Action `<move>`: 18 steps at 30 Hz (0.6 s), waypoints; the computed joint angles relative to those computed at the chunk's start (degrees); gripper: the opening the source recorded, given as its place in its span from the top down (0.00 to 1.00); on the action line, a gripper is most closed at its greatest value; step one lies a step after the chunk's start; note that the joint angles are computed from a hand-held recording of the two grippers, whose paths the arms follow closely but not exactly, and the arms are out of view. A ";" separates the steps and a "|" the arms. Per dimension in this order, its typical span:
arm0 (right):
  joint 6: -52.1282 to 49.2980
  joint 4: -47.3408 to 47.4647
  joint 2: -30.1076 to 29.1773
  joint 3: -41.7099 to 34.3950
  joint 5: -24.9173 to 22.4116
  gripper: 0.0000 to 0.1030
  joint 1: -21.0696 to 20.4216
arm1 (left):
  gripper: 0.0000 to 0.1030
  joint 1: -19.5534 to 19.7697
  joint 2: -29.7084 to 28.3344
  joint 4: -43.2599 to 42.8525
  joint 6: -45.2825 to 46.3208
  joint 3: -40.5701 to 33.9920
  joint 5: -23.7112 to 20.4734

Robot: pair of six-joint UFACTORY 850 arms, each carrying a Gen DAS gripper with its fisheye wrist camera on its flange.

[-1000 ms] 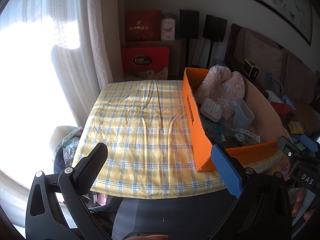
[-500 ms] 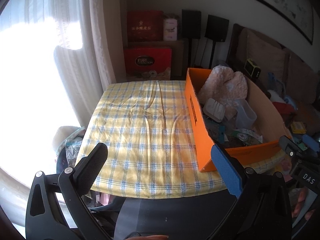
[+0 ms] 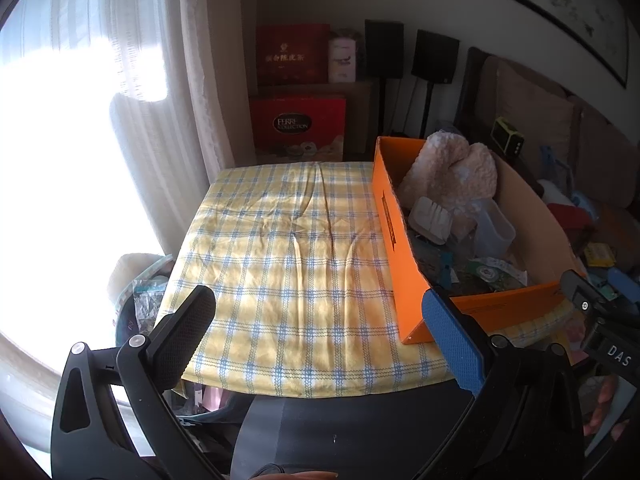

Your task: Organize objects

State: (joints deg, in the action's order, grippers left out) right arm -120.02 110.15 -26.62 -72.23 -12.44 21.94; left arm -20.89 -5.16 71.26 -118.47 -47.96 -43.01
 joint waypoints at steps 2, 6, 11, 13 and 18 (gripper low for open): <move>-0.58 0.54 0.03 0.04 0.08 0.00 0.03 | 0.00 -0.10 -0.02 0.00 0.10 -0.06 -0.21; -0.41 0.46 0.03 0.04 0.00 0.00 0.02 | 0.00 -0.14 -0.12 0.10 0.12 -0.08 -0.13; -0.55 0.61 0.14 0.10 0.09 0.00 -0.05 | 0.00 -0.10 -0.14 -0.05 0.38 -0.10 -0.30; -0.66 0.67 0.13 0.10 0.13 0.00 -0.05 | 0.00 -0.10 -0.19 -0.09 0.47 -0.15 -0.41; -0.34 0.31 0.05 -0.06 0.10 0.00 -0.05 | 0.00 -0.16 -0.15 -0.04 0.38 -0.15 -0.33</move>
State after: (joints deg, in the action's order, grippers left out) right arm -120.36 110.46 -26.57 -72.28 -12.34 21.89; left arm -21.04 -5.31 71.22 -118.09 -48.11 -43.34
